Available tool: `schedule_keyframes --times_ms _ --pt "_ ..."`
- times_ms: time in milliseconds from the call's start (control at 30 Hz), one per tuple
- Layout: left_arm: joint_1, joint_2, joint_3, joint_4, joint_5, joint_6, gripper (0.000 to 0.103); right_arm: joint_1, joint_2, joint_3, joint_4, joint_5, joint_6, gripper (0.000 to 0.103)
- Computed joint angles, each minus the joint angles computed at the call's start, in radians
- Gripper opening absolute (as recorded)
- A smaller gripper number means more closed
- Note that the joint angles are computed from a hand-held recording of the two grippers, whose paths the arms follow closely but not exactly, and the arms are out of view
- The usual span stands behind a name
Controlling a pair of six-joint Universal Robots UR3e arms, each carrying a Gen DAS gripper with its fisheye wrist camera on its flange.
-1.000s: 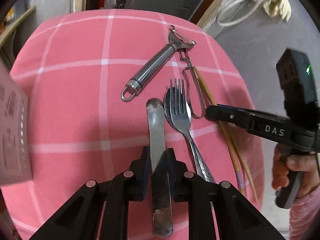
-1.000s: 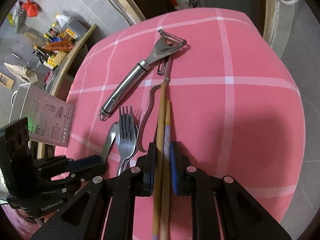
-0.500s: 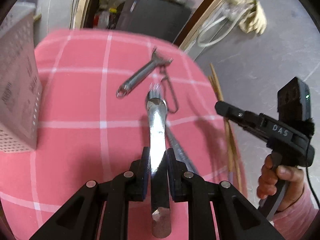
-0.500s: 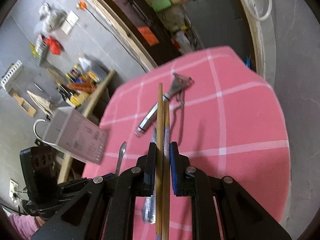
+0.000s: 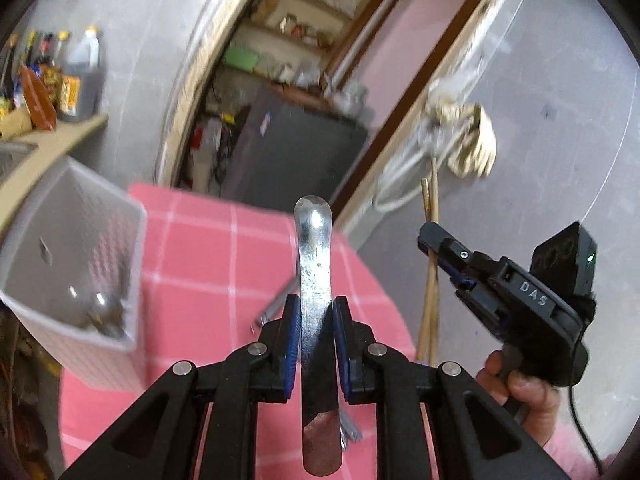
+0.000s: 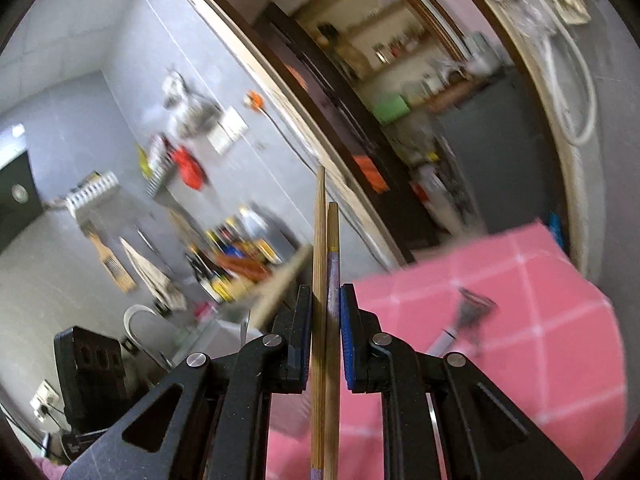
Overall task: Organize utensils
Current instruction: 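Lift the knife and chopsticks and carry both toward the white holder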
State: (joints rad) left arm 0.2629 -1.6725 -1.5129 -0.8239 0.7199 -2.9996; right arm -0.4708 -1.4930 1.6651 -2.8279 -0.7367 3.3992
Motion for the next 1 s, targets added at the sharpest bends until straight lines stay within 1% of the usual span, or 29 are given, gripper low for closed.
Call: schedule_keyframes --times_ms 67,167,200,267,367,467,533,600,667,733,767,867,1000 --pt "0.034 0.002 0.034 -0.003 -0.022 -0.010 0.015 0.061 0.087 -0.108 -0.060 -0.022 0.072 0.012" --pt "0.094 -0.006 0.094 0.012 -0.057 -0.044 0.015 0.157 0.201 -0.267 -0.112 -0.071 0.148 0.012" --pt "0.105 -0.006 0.107 0.023 -0.058 -0.058 0.015 0.183 0.222 -0.297 -0.126 -0.089 0.164 0.012" --pt "0.141 -0.020 0.133 0.067 -0.066 -0.089 0.015 0.249 0.315 -0.429 -0.158 -0.134 0.198 0.012" --pt "0.178 -0.051 0.164 0.137 -0.062 -0.137 0.015 0.324 0.426 -0.579 -0.207 -0.187 0.251 0.012" --pt "0.206 -0.086 0.180 0.198 -0.057 -0.167 0.015 0.386 0.522 -0.691 -0.266 -0.238 0.296 0.012" --pt "0.222 -0.106 0.173 0.253 -0.051 -0.196 0.015 0.418 0.569 -0.734 -0.304 -0.269 0.311 0.012" --pt "0.223 -0.124 0.160 0.314 -0.025 -0.218 0.015 0.453 0.622 -0.773 -0.340 -0.307 0.324 0.012" --pt "0.231 -0.138 0.137 0.374 -0.014 -0.230 0.015 0.483 0.658 -0.789 -0.370 -0.346 0.311 0.012" --pt "0.236 -0.149 0.127 0.394 -0.013 -0.220 0.015 0.496 0.676 -0.780 -0.399 -0.365 0.292 0.012" --pt "0.232 -0.155 0.117 0.413 0.001 -0.211 0.015 0.505 0.688 -0.779 -0.409 -0.376 0.278 0.012" --pt "0.228 -0.168 0.082 0.463 0.005 -0.207 0.015 0.521 0.725 -0.810 -0.415 -0.400 0.250 0.012" --pt "0.225 -0.181 0.036 0.528 0.018 -0.193 0.016 0.527 0.773 -0.852 -0.438 -0.418 0.262 0.012"
